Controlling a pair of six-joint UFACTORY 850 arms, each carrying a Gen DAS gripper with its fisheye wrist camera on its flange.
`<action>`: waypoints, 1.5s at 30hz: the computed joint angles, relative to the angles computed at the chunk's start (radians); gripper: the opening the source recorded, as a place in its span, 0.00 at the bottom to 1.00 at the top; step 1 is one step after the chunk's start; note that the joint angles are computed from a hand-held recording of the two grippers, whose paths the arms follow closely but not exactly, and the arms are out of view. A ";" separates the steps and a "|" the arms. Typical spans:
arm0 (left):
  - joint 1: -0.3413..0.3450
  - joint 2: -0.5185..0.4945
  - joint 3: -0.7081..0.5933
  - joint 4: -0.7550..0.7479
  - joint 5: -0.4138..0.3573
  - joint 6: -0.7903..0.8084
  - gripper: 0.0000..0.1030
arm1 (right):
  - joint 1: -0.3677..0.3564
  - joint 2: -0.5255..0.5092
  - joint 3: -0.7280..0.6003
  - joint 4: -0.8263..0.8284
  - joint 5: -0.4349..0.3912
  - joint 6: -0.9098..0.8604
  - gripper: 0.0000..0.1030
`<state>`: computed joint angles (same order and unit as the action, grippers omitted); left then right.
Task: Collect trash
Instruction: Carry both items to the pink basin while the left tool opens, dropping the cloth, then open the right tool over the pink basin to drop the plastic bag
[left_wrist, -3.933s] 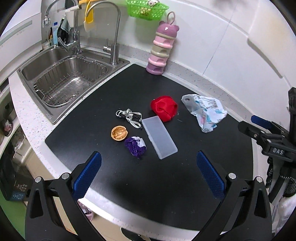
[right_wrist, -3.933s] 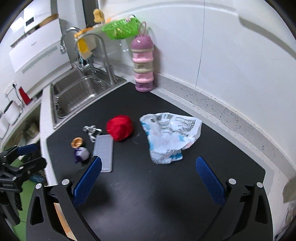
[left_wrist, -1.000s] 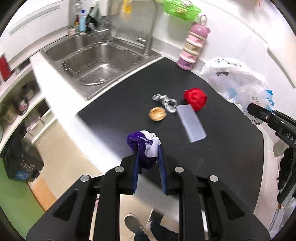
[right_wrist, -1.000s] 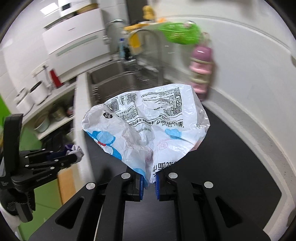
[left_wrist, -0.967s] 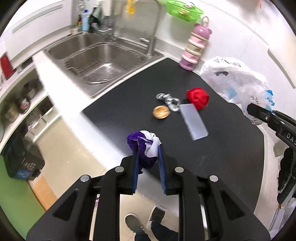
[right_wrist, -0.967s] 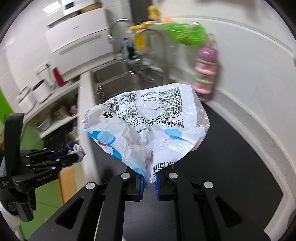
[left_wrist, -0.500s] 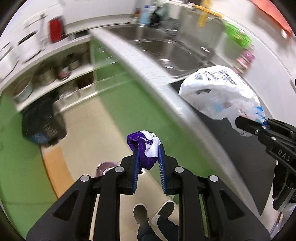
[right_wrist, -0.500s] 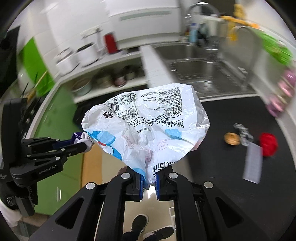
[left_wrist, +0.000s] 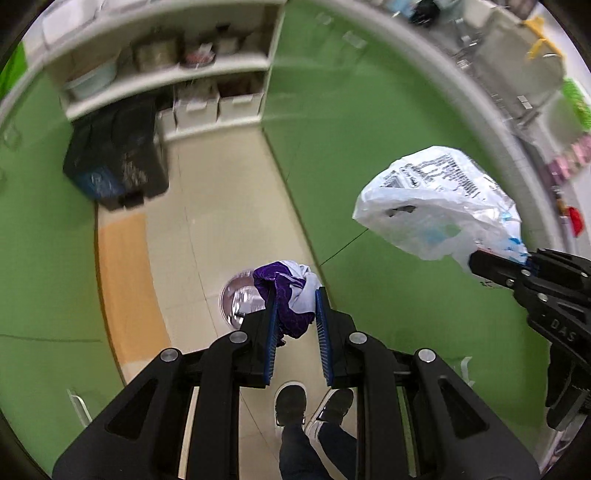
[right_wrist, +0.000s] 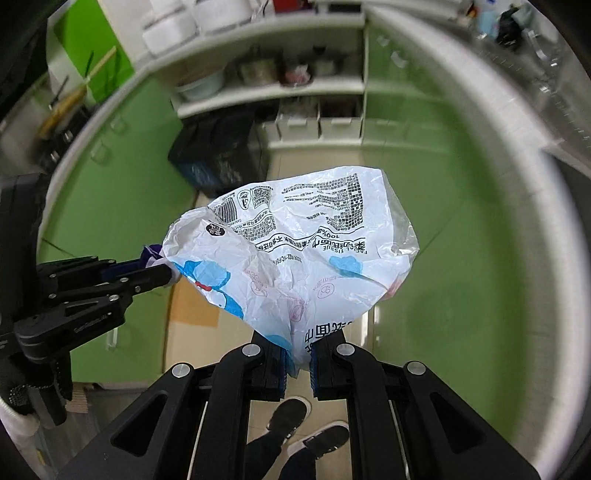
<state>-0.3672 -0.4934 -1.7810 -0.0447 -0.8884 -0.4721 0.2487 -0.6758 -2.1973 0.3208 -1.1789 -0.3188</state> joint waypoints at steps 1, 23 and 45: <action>0.007 -0.003 0.034 -0.012 0.026 0.007 0.19 | 0.007 -0.007 0.033 -0.003 0.025 -0.008 0.08; 0.085 -0.180 0.302 -0.254 0.382 0.169 0.97 | 0.058 -0.201 0.190 -0.033 0.234 -0.061 0.08; 0.140 -0.001 0.501 -0.079 0.455 -0.084 0.97 | 0.143 -0.376 0.009 0.055 0.124 -0.165 0.91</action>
<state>-0.2272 -0.4947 -1.2803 -0.1233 -0.4338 -0.5565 0.3913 -1.0513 -2.1884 0.3761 -1.0548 -0.4840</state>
